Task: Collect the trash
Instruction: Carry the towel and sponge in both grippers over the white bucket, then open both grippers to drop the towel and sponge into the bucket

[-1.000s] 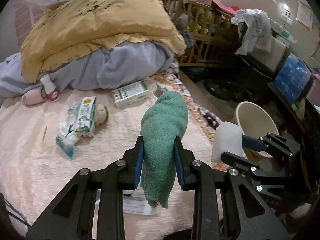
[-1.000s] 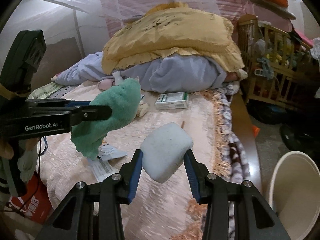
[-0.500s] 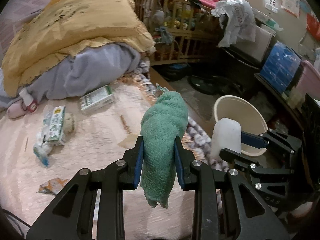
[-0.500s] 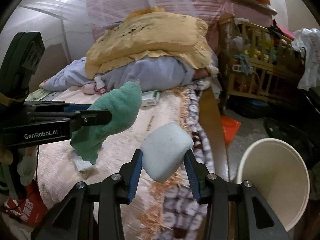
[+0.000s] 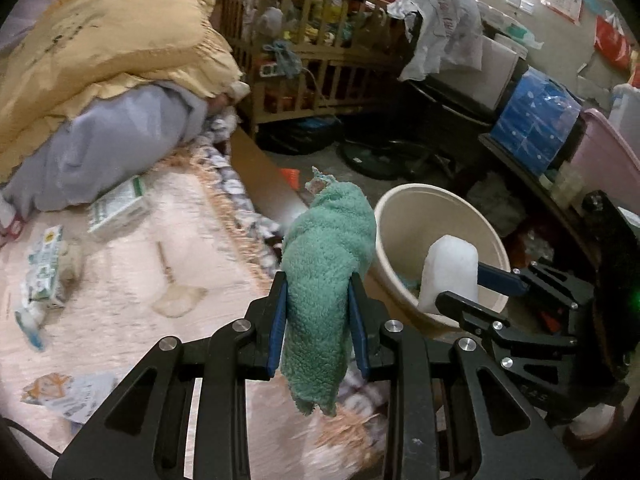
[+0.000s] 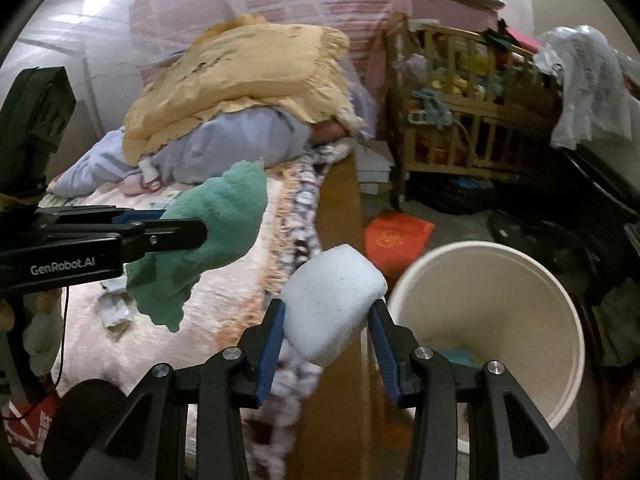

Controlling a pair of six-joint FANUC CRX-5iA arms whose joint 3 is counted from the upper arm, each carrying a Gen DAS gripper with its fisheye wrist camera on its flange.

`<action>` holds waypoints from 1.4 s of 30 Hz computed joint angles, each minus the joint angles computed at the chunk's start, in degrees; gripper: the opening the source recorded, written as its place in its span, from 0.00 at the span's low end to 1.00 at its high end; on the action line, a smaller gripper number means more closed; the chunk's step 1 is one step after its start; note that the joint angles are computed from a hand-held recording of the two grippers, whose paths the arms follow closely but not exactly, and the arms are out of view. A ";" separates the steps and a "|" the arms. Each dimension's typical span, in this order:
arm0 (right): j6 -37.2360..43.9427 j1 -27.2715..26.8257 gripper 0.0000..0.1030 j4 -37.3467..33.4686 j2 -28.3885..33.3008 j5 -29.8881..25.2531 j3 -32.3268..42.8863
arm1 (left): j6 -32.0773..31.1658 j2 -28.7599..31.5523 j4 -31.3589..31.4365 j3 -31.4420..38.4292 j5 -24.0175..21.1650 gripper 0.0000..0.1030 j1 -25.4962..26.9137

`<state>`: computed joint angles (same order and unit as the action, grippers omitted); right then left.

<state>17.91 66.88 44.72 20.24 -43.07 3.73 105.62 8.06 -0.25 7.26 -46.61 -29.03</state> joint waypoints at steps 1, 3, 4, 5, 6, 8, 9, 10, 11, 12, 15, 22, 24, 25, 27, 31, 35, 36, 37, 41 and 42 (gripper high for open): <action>-0.40 -0.23 0.40 0.01 -0.31 -0.04 -0.52 | -0.30 0.73 0.63 0.49 0.12 0.25 -0.14; -0.84 -0.93 0.40 -0.33 -0.95 -0.24 -1.63 | -0.76 2.34 1.62 1.76 0.22 0.25 -0.55; -0.91 -1.18 0.40 -0.46 -1.13 -0.44 -1.95 | -1.03 3.15 2.15 2.39 0.32 0.25 -0.76; -0.92 -1.55 0.40 -0.66 -1.36 -0.64 -2.37 | -1.13 3.72 2.40 2.86 0.37 0.25 -0.93; -1.01 -1.95 0.40 -0.87 -1.62 -0.93 -2.84 | -1.20 4.45 2.68 3.47 0.42 0.25 -1.09; -1.57 -2.70 0.40 -1.15 -2.15 -1.31 -3.69 | -1.44 5.84 3.64 4.56 0.58 0.25 -1.38; -2.12 -3.05 0.40 -1.05 -2.45 -1.30 -4.23 | -1.71 6.42 4.27 4.93 0.66 0.25 -1.44; -2.81 -3.38 0.40 -0.76 -2.75 -1.24 -4.83 | -1.90 7.15 4.79 5.51 0.60 0.25 -1.54; -3.46 -3.67 0.40 -0.40 -3.04 -1.22 -5.38 | -1.95 7.86 5.04 6.15 0.46 0.25 -1.67; -4.05 -3.91 0.40 -0.03 -3.30 -1.18 -5.93 | -1.93 8.69 5.15 6.99 0.21 0.25 -1.88; -5.91 -4.69 0.40 0.63 -4.06 -0.68 -7.60 | -2.29 10.79 5.64 9.15 -0.53 0.25 -2.37; -6.54 -6.07 0.40 -1.32 -4.21 -1.37 -8.78 | -3.88 14.99 9.91 12.20 0.02 0.25 -2.66; -7.25 -6.63 0.41 -1.91 -4.36 -1.49 -9.21 | -4.26 16.20 11.07 12.98 0.53 0.25 -2.80; -7.54 -6.81 0.42 -2.20 -4.42 -1.58 -9.35 | -4.49 16.87 11.59 13.47 0.62 0.25 -2.87; -7.91 -7.16 0.43 -2.98 -4.62 -1.73 -9.69 | -4.91 17.98 12.38 14.36 0.74 0.25 -3.12; -9.33 -7.49 0.50 -2.64 -4.66 -2.75 -10.05 | -7.13 19.02 15.51 13.85 2.93 0.27 -3.10; -10.76 -7.66 0.60 -2.31 -4.51 -3.77 -10.09 | -11.01 18.65 20.07 11.30 5.63 0.42 -2.84; -10.70 -7.68 0.61 -2.48 -4.46 -3.71 -10.03 | -11.22 18.23 20.05 10.74 5.99 0.47 -2.82; -10.48 -7.69 0.62 -2.78 -4.32 -3.68 -9.82 | -11.37 17.83 19.81 10.32 6.19 0.47 -2.78; -9.51 -7.63 0.63 -3.83 -3.82 -3.82 -9.10 | -9.98 16.01 16.76 9.39 5.13 0.47 -2.50; -9.33 -7.62 0.63 -4.12 -3.78 -3.54 -9.06 | -9.22 15.39 15.61 9.11 4.84 0.47 -2.46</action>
